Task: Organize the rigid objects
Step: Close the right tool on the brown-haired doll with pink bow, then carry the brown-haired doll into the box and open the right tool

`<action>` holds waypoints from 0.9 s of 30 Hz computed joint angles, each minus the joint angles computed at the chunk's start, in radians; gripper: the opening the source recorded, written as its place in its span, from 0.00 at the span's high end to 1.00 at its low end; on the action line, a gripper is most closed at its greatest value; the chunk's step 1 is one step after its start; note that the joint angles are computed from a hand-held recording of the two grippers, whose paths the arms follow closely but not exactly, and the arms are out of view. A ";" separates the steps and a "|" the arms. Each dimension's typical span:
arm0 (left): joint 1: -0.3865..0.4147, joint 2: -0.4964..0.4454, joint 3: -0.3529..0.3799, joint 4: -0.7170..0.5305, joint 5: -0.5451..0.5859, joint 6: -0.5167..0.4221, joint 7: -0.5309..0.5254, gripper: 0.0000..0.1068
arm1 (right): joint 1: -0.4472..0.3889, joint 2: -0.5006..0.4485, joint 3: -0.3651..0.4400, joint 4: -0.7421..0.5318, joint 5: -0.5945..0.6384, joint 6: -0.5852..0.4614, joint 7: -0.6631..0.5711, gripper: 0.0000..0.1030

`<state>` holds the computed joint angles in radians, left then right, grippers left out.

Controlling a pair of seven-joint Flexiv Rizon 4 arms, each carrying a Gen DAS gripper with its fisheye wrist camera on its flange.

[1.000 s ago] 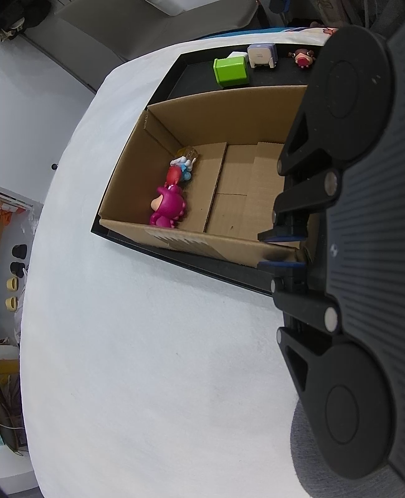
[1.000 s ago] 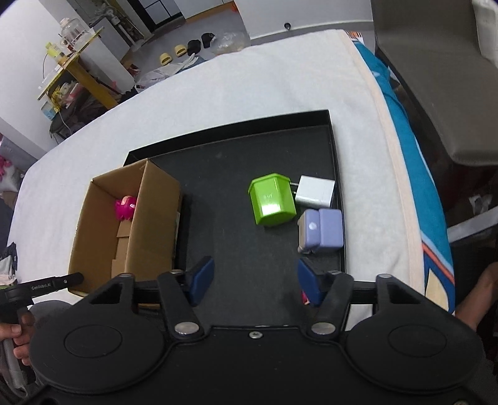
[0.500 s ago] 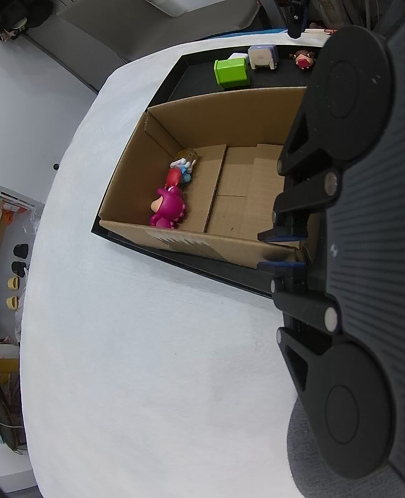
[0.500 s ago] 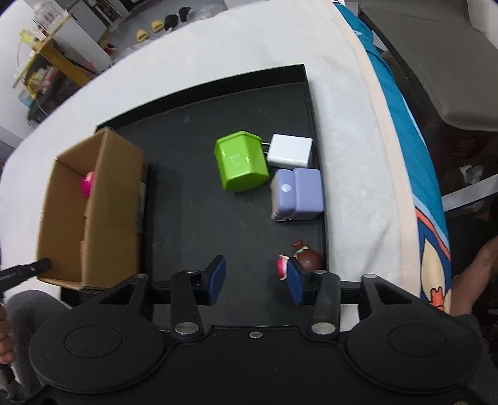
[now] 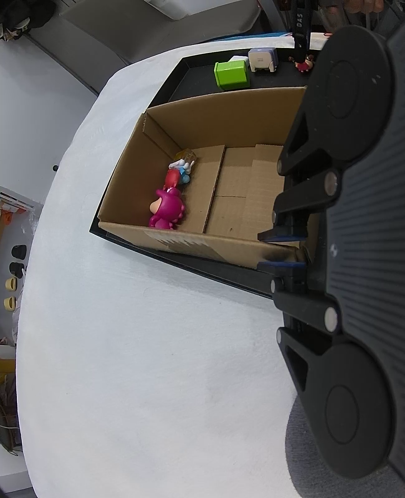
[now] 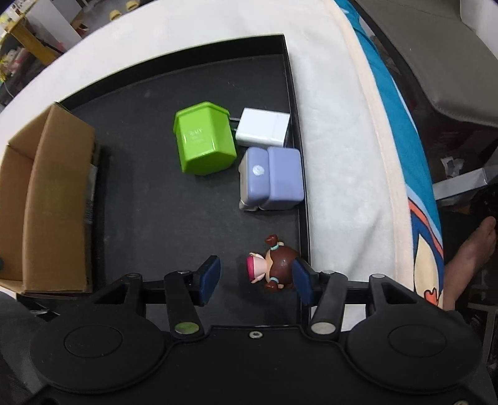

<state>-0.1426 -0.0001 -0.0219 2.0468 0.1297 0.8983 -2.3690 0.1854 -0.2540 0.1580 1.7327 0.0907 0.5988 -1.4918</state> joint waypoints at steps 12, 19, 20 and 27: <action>0.003 0.001 0.001 0.009 -0.020 0.013 0.023 0.90 | 0.050 -0.013 -0.008 0.065 -0.165 0.043 0.061 0.53; 0.004 0.004 0.002 0.011 -0.025 0.015 0.033 0.90 | 0.048 -0.007 -0.009 0.080 -0.186 0.068 0.080 0.58; 0.004 0.005 0.002 0.013 -0.026 0.015 0.037 0.90 | 0.045 -0.004 -0.008 0.079 -0.179 0.070 0.078 0.58; 0.005 -0.003 -0.001 -0.004 -0.025 -0.007 0.054 0.90 | 0.029 0.021 0.000 0.068 -0.123 0.079 0.054 0.58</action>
